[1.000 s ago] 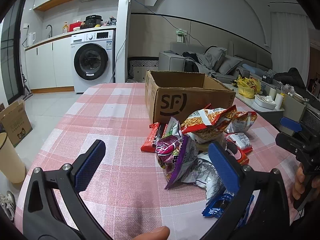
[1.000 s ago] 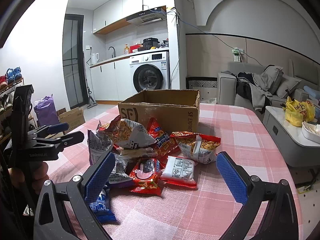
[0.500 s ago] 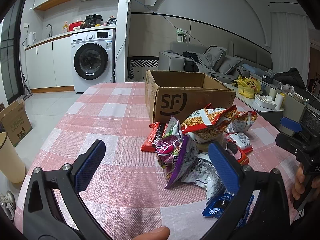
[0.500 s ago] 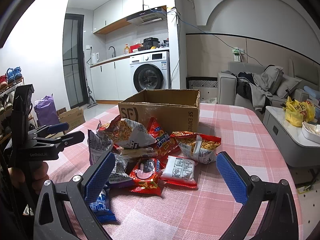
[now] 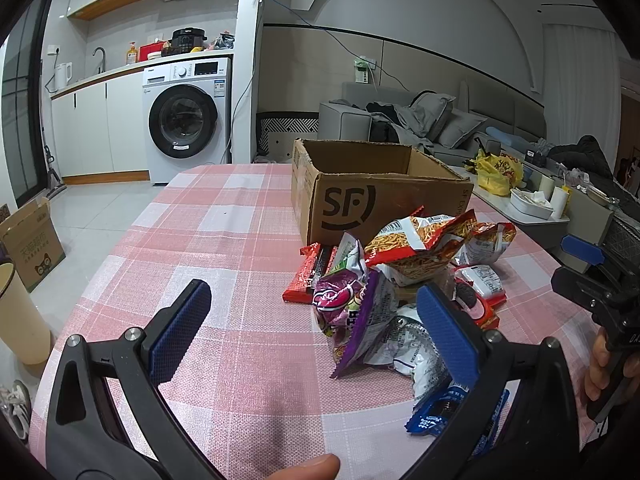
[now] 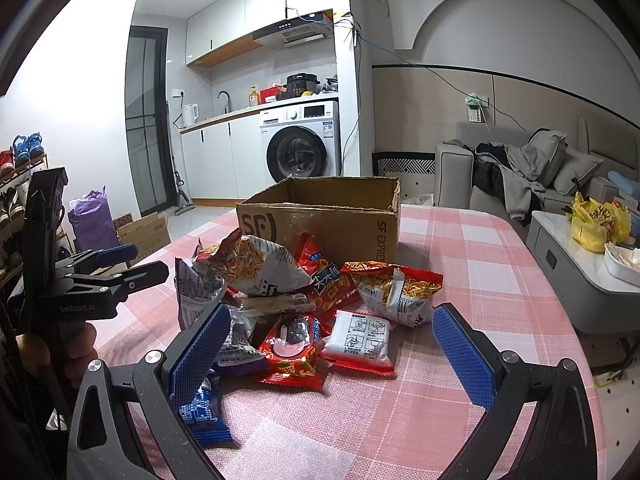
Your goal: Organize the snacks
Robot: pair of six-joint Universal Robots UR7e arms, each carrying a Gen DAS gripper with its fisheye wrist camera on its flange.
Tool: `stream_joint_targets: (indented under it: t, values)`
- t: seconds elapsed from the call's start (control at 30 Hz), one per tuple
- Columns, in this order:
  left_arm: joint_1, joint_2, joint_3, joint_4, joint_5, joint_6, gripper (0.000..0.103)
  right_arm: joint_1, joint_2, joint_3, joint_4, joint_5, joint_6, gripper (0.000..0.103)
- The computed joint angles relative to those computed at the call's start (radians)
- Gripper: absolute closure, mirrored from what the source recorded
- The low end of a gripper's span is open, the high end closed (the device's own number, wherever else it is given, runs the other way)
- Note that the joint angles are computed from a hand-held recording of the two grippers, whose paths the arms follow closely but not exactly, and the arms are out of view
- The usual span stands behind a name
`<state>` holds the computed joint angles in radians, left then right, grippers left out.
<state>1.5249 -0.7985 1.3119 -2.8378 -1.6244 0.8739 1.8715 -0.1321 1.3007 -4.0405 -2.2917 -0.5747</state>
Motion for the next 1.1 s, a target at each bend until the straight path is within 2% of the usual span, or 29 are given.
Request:
stream_joint_targets:
  t: [0.8,1.1]
  values:
    - [0.001,0.0,-0.003,0.003,0.004,-0.001,0.001,-0.005,0.004,0.001,0.001,-0.001,0.007,0.0]
    - [0.004,0.006,-0.011,0.003,0.011,0.001,0.001,0.0,0.006,-0.009,0.024,-0.043,0.01,0.0]
